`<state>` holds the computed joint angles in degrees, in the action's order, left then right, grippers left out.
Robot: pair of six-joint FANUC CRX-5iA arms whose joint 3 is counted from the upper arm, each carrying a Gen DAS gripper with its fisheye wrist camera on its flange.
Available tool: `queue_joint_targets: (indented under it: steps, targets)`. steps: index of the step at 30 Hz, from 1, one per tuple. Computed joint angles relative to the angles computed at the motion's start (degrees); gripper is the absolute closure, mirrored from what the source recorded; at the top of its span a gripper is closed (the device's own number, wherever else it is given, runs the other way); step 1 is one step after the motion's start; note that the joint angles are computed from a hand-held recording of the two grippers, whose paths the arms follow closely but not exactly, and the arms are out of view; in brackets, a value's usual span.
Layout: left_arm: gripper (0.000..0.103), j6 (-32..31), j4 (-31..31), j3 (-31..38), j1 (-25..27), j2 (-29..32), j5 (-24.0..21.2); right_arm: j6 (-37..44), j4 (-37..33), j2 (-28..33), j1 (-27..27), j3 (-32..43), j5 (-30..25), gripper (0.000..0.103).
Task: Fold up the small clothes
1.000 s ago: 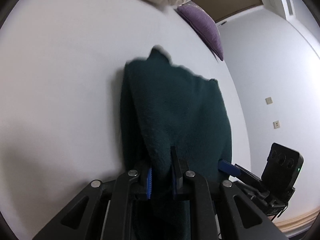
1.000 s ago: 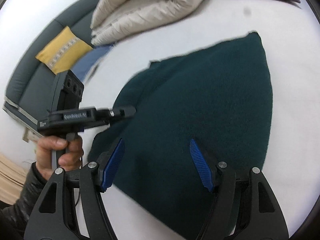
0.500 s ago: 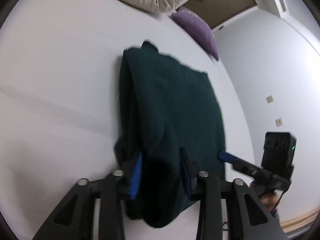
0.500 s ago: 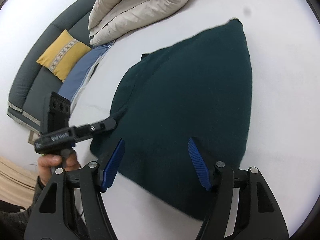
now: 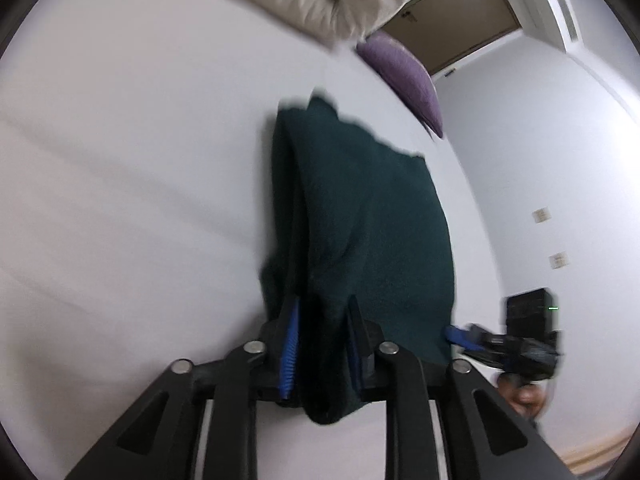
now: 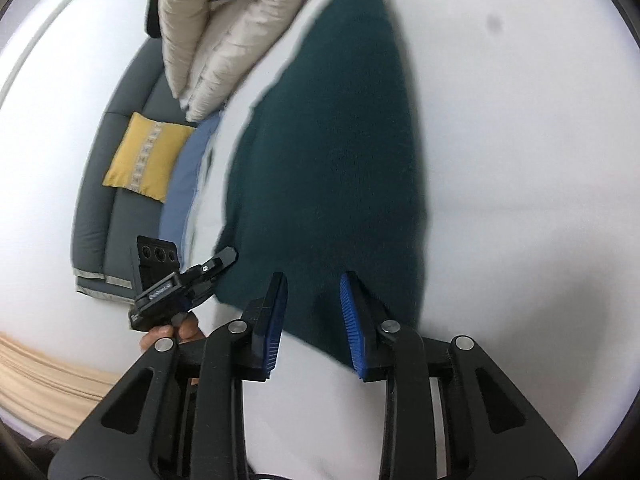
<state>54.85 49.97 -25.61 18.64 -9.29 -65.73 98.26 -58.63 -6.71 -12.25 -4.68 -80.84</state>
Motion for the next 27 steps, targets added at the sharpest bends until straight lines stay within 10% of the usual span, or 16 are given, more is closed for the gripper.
queue_joint_targets:
  steps: [5,12,18,27]
  targets:
    - [0.08,-0.5,-2.2,3.9,-6.7,-0.5,6.0,1.4,-6.2,2.0,-1.2,3.7,0.1,0.049]
    - [0.093,3.7,-6.1,8.7,-10.7,9.5,9.9,-4.2,-4.3,13.0,4.7,14.3,4.3,0.051]
    - [0.095,-1.0,1.8,6.1,-8.4,11.3,7.2,-7.7,-4.3,17.9,4.2,19.3,10.1,0.051]
    - [0.095,2.3,-6.5,8.2,-11.0,10.0,11.2,-14.5,5.1,24.2,6.5,25.9,14.8,0.052]
